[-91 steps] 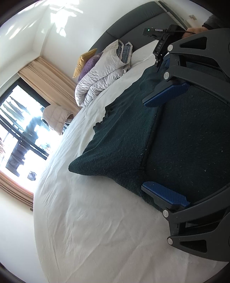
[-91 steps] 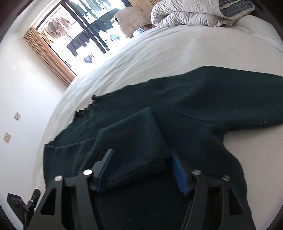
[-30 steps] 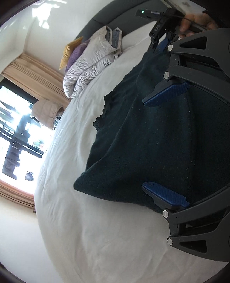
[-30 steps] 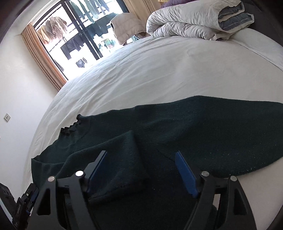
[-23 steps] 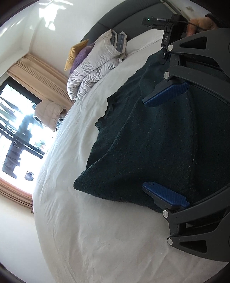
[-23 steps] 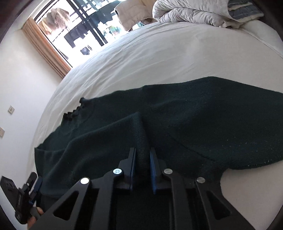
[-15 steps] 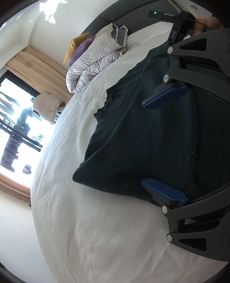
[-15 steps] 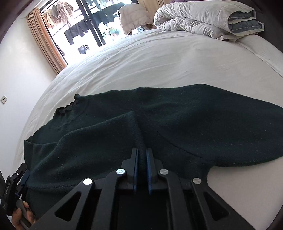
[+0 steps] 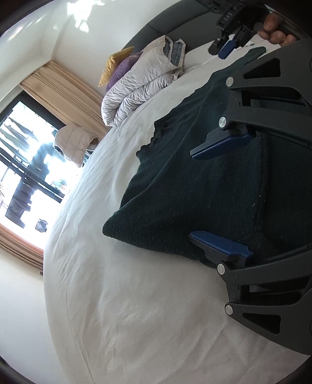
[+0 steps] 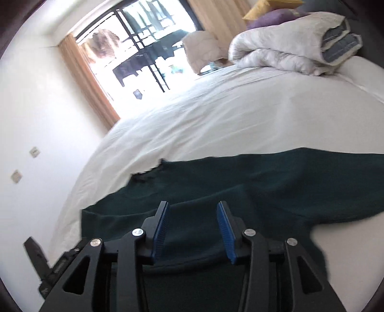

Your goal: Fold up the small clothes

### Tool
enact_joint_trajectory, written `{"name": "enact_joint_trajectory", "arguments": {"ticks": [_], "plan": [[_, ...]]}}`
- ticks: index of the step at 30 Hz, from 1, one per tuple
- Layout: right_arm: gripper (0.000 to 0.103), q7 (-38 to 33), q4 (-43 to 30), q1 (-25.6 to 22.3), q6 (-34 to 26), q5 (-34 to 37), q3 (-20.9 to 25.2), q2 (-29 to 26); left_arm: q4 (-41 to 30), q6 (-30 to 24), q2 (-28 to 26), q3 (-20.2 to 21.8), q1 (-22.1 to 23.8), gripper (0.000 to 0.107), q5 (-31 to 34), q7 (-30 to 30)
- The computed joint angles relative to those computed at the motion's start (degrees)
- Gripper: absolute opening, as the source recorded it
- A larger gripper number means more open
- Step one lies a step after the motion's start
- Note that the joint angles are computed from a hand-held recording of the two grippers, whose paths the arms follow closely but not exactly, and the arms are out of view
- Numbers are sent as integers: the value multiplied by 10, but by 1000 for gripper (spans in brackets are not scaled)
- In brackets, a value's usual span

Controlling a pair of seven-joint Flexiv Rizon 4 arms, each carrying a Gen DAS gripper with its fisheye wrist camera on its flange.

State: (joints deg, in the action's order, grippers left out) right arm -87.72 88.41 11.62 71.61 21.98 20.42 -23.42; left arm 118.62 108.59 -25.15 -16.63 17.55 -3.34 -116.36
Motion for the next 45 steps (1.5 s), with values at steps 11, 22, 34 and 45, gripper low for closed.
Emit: {"name": "enact_joint_trajectory", "arguments": {"ticks": [11,22,34,45], "plan": [[42,46,47,-76,-18,99,-42,21,1,2,2,25,-24,62,-5,9],[67,-19,86,-305,-38,400,-90,71,-4,-2,2,42,-44,65,-19,23],[52,-1,27,-282,-58,460,-129,23,-13,-10,-2,62,-69,66,-45,45],[15,39,-12,-303,5,431,-91,-22,-13,-7,-2,57,-67,67,-47,47]]}}
